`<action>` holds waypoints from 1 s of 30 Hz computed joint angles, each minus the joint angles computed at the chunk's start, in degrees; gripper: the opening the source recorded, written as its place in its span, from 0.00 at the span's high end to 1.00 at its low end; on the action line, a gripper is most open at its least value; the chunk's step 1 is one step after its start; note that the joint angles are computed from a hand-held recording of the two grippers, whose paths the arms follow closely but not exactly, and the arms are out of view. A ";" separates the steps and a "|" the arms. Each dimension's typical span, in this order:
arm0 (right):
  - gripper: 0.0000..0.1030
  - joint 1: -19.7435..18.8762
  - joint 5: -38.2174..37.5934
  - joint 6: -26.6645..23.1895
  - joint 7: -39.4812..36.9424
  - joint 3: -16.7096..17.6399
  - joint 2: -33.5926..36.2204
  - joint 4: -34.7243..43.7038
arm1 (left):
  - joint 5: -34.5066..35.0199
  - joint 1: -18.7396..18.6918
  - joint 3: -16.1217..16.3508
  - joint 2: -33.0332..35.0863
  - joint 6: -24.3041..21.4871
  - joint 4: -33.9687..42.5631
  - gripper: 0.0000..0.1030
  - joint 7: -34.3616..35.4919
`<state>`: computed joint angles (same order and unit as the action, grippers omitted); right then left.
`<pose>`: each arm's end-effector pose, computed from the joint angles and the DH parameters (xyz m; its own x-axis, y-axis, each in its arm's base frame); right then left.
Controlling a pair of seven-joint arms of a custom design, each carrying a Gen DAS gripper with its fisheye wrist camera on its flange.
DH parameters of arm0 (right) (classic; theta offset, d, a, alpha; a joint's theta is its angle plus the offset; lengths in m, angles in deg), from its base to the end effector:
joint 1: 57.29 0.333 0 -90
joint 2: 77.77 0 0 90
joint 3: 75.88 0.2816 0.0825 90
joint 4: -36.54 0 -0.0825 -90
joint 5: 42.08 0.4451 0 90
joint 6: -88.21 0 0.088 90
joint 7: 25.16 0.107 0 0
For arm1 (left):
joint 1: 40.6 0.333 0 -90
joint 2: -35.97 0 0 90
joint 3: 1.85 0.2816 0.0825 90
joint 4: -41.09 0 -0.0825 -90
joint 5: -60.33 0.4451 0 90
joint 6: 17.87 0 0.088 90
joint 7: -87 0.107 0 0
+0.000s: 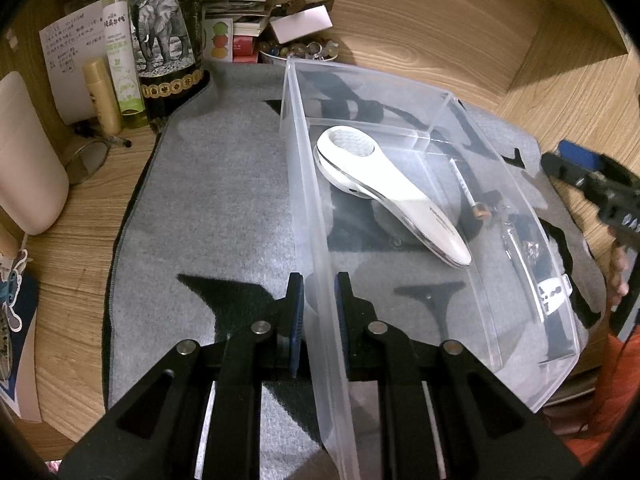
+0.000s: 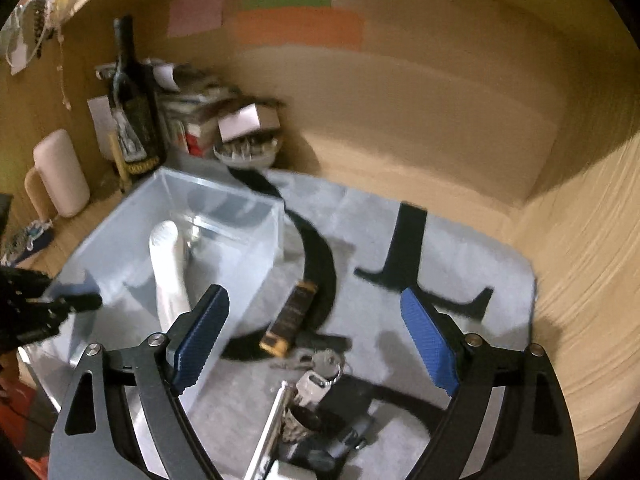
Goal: Organize rigid objects
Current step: 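Grasp the black-and-gold tube on the mat with the right tool, then lift the black-and-gold tube into the box beside the white device, release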
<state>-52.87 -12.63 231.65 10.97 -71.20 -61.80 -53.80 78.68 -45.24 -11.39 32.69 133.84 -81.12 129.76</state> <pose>0.7336 0.1078 0.5027 0.6618 -0.7414 0.1106 -0.4864 -0.5370 -0.6892 0.6057 -0.1625 0.4317 0.2751 -0.9457 0.1732 -0.7712 -0.3246 -0.5475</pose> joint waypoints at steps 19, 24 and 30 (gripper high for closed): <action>0.64 1.50 -12.59 -21.93 8.20 0.24 20.06 25.29 | 0.70 -0.23 -0.17 0.17 -1.40 0.59 0.85 -1.22; 0.76 1.38 -12.95 -20.48 7.01 0.48 19.51 24.02 | 0.59 -0.25 -0.06 0.18 -0.97 0.44 0.85 -1.22; 0.79 0.68 -11.61 -16.07 5.81 0.71 16.49 19.41 | 0.63 -0.22 -0.05 0.12 -1.11 0.40 0.86 -0.90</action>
<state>-52.19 -24.24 215.57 16.78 -70.49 -45.31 -34.39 79.31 -45.47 -11.43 32.81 132.73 -80.71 128.86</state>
